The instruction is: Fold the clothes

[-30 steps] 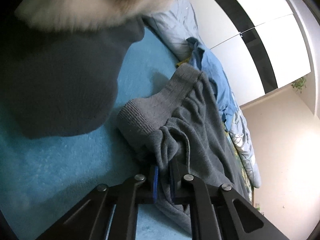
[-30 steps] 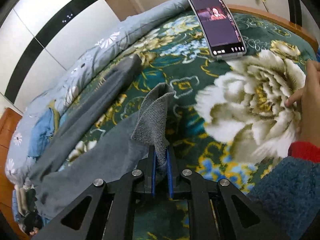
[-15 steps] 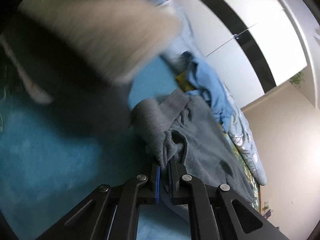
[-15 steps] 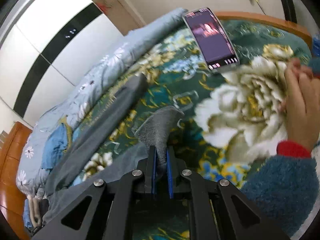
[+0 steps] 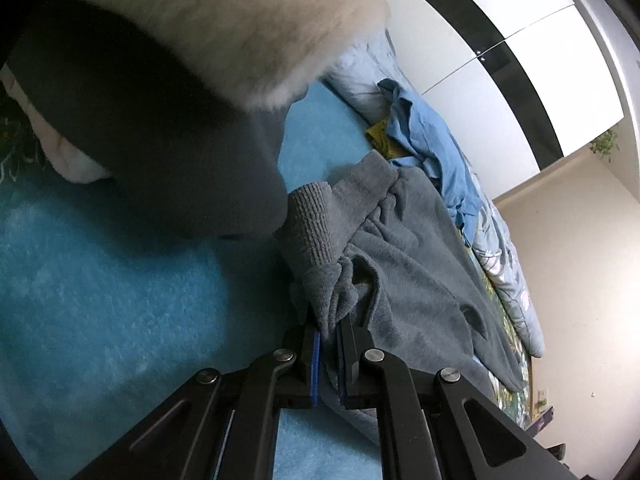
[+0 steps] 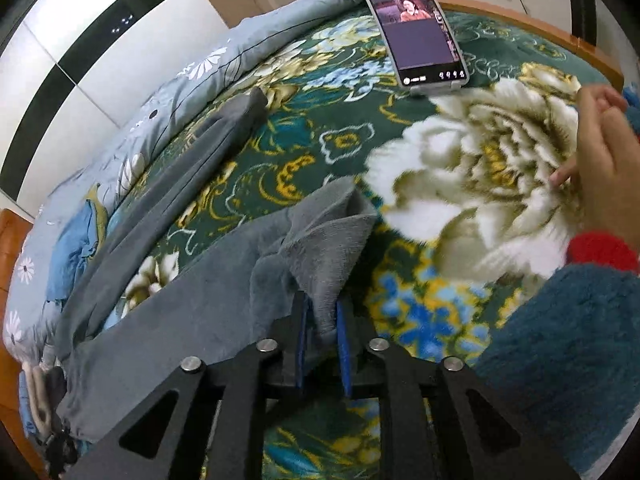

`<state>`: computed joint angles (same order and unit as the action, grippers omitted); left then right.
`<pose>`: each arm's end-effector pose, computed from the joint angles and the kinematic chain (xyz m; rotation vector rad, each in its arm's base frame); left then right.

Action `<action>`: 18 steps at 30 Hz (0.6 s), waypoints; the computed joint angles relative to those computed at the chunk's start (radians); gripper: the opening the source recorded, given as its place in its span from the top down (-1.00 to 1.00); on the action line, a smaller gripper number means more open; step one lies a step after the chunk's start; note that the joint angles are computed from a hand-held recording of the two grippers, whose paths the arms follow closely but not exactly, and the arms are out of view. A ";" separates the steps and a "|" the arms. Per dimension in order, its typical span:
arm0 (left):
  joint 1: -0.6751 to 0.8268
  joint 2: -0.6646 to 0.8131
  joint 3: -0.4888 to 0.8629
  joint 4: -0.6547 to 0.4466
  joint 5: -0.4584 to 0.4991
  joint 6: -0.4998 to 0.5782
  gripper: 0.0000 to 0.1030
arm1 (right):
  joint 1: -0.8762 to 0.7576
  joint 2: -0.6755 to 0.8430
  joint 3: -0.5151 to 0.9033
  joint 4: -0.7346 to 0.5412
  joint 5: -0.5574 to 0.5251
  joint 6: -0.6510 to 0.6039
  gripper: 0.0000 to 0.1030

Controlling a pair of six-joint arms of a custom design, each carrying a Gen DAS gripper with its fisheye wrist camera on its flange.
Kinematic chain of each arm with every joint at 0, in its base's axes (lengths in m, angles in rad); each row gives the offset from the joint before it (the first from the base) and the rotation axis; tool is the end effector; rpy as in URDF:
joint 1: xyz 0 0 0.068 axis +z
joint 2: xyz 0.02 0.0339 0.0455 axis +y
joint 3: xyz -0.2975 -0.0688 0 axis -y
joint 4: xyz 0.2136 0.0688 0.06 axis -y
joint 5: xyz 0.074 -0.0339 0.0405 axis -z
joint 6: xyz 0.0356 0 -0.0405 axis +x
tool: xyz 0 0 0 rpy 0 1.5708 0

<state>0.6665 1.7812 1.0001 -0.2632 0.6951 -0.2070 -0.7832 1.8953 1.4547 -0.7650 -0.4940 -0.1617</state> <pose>0.2711 0.1842 0.2090 -0.8009 2.2683 -0.6976 0.2750 -0.2500 0.2602 0.6731 2.4880 0.3617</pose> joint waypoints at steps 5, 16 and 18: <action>-0.004 -0.001 0.001 -0.002 -0.002 0.022 0.87 | 0.002 0.004 -0.050 0.008 -0.014 -0.007 0.34; -0.004 -0.109 0.044 -0.017 0.041 0.000 0.87 | -0.093 -0.134 -0.050 0.109 -0.221 0.068 0.86; -0.018 -0.096 0.071 -0.029 0.039 -0.029 0.87 | -0.072 -0.115 -0.006 0.085 -0.209 0.087 0.86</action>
<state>0.6485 1.6856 1.0715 -0.2920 0.7341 -0.2363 -0.8550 1.7803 1.4486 -0.6797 -0.7028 -0.0746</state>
